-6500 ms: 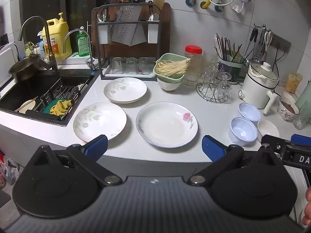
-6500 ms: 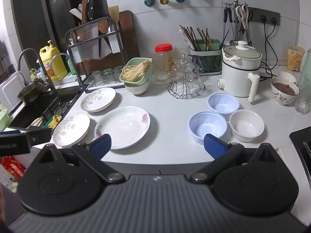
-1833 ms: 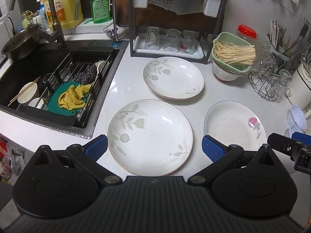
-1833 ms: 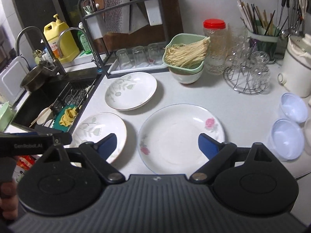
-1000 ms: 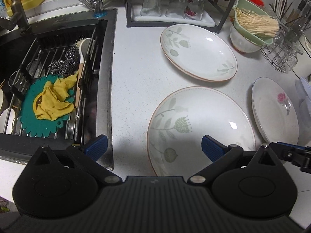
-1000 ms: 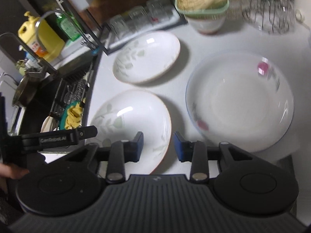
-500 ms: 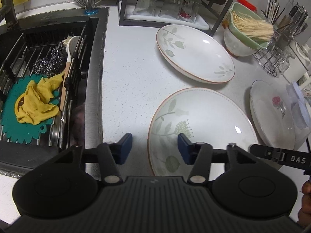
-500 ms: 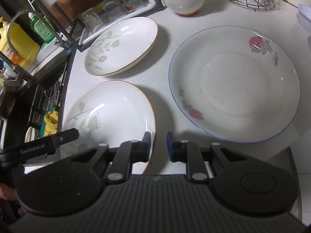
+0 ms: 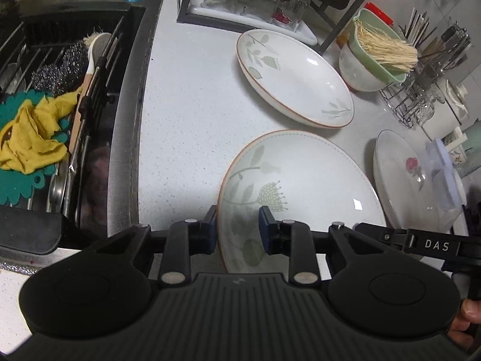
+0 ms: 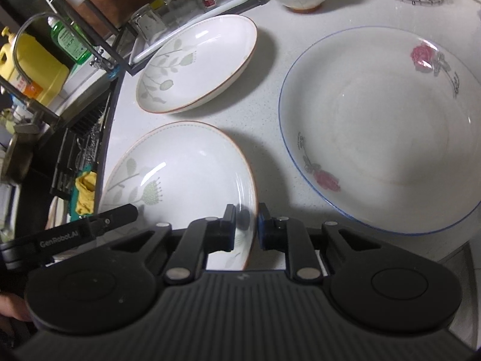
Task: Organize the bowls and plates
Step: 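Lift the leaf plate with both tools and carry it over the rose plate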
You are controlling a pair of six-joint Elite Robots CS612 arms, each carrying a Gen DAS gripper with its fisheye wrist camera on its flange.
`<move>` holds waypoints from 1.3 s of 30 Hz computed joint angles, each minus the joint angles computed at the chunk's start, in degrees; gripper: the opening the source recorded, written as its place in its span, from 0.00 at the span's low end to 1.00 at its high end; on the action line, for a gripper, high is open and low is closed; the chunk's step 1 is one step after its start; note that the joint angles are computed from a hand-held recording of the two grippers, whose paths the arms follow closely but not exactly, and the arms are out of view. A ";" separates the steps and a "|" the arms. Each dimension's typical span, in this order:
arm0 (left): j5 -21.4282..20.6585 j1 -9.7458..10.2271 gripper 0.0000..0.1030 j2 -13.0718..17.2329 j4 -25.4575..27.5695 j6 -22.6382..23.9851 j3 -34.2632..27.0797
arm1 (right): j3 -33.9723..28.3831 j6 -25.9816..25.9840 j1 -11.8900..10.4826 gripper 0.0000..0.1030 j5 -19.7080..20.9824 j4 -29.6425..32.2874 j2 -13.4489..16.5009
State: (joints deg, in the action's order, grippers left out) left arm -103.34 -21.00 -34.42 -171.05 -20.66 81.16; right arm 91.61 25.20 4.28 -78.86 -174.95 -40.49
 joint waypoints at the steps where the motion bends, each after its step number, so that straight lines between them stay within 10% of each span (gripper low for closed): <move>1: -0.38 0.11 0.31 0.06 0.22 -0.27 -0.17 | 0.01 0.65 -0.10 0.17 0.40 0.13 -0.03; 22: -9.46 1.05 0.31 -2.35 6.12 -4.80 -3.58 | 2.08 4.21 -1.92 0.17 3.19 2.28 -5.00; 39: -11.54 -2.68 0.31 1.47 14.27 -2.27 -14.49 | 5.08 4.07 -6.05 0.17 0.99 -2.80 -7.24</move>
State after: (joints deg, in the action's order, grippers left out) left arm -114.87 -23.68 -32.95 -156.79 -22.94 66.67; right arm 96.69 29.27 -1.77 -77.87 -177.75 -47.73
